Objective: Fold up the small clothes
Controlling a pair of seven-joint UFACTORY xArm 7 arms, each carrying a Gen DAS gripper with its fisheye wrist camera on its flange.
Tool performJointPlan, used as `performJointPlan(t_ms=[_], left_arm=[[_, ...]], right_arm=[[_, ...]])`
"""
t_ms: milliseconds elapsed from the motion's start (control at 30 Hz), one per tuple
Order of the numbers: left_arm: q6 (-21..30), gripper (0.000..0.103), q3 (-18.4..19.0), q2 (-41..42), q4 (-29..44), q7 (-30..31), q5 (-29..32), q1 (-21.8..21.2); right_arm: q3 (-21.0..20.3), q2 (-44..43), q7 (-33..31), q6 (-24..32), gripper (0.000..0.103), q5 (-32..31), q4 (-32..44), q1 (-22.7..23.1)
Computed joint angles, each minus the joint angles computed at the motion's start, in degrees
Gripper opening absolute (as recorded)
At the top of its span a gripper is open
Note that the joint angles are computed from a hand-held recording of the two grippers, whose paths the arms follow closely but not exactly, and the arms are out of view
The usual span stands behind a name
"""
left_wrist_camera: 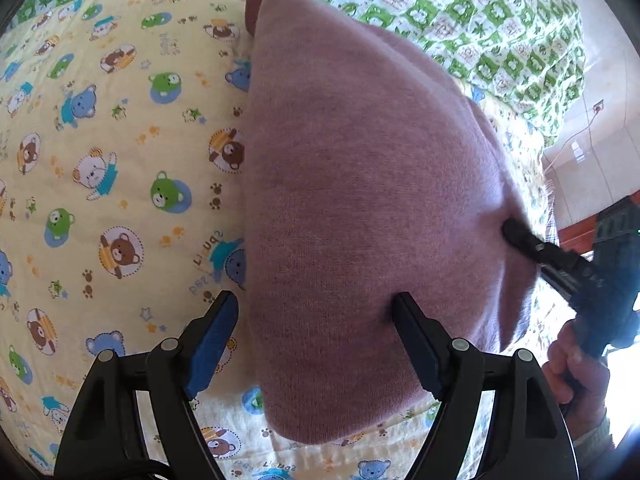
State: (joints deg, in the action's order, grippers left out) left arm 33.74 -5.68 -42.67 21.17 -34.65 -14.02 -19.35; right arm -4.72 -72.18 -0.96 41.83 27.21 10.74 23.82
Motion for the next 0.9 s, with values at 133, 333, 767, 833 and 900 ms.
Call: performJointPlan(t_ms=[133,333,767,833,900], left_arm=[[-1.31,0.085,1.05,2.19,-0.26,1.09,-1.24,-0.93],[-0.59,0.084,1.73,1.36,0.14,2.51,-1.16,-0.03],[-2.64,0.086,6.84,6.99,5.37,9.03,-2.85,3.73],[-3.16,0.086,7.98,9.05,6.27,11.23,-4.71,3.25],[-3.44,0.089,8.67,10.81,6.84,13.36,-6.32,3.23]], right_arm=[[-0.95,3.82,-0.21,-3.47,0.011,0.68,-4.8,-0.59],[-1.18,1.75,1.1,-3.94,0.014,1.18,-5.28,-0.28],[-0.23,9.88,2.36,-8.53,0.052,-0.64,1.62,1.36],[-1.46,12.81,1.38,-9.58,0.053,0.15,2.56,2.61],[-2.21,14.74,0.26,-10.21,0.054,0.96,2.89,3.48]])
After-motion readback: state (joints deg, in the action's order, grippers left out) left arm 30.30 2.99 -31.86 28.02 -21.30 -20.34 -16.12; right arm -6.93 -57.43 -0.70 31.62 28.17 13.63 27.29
